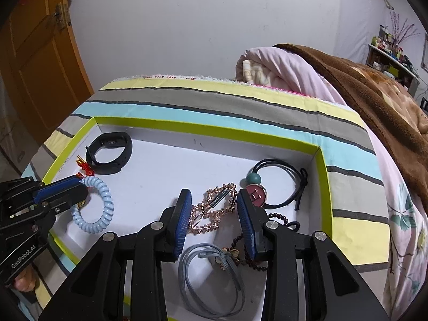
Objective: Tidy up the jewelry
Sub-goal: 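Open right tool to drop chain bracelet while left tool releases blue coil in box, then withdraw both tools from the box toward the red tassel and purple coil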
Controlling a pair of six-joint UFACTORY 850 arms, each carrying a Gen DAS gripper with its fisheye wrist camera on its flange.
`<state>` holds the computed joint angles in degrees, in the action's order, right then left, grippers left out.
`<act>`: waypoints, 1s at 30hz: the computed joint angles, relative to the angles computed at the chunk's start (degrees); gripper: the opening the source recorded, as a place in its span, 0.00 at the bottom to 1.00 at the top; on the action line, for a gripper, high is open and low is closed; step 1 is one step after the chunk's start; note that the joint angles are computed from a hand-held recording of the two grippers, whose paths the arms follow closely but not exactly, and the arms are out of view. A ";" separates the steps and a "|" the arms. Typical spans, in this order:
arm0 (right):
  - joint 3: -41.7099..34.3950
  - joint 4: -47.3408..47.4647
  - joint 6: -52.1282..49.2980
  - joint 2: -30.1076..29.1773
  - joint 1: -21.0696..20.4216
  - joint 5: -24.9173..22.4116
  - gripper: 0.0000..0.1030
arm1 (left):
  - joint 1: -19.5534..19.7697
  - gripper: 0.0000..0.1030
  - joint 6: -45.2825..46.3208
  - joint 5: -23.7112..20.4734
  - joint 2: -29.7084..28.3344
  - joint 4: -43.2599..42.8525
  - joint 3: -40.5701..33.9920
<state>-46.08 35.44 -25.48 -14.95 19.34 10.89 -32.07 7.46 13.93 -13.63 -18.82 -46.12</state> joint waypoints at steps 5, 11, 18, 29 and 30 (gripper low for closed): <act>0.55 -3.46 3.98 0.64 -0.02 0.12 0.35 | -0.47 0.11 2.57 0.65 0.23 -1.98 0.19; 2.31 -6.58 7.50 2.76 0.41 1.31 0.36 | -1.19 0.19 4.03 1.67 1.66 -2.97 1.36; 6.97 -4.38 6.54 8.92 2.36 3.61 0.36 | -2.08 0.19 5.64 3.24 6.55 -6.12 4.97; 17.41 9.77 -1.52 21.51 9.22 6.91 0.36 | -6.59 0.19 14.94 7.86 17.27 -19.53 14.20; 18.31 11.08 -2.28 22.53 10.10 7.42 0.36 | -7.22 0.19 15.77 8.42 18.39 -20.70 15.20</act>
<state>-27.77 46.52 -27.76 7.58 29.44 18.31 -39.29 23.23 22.35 4.76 -39.53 -30.92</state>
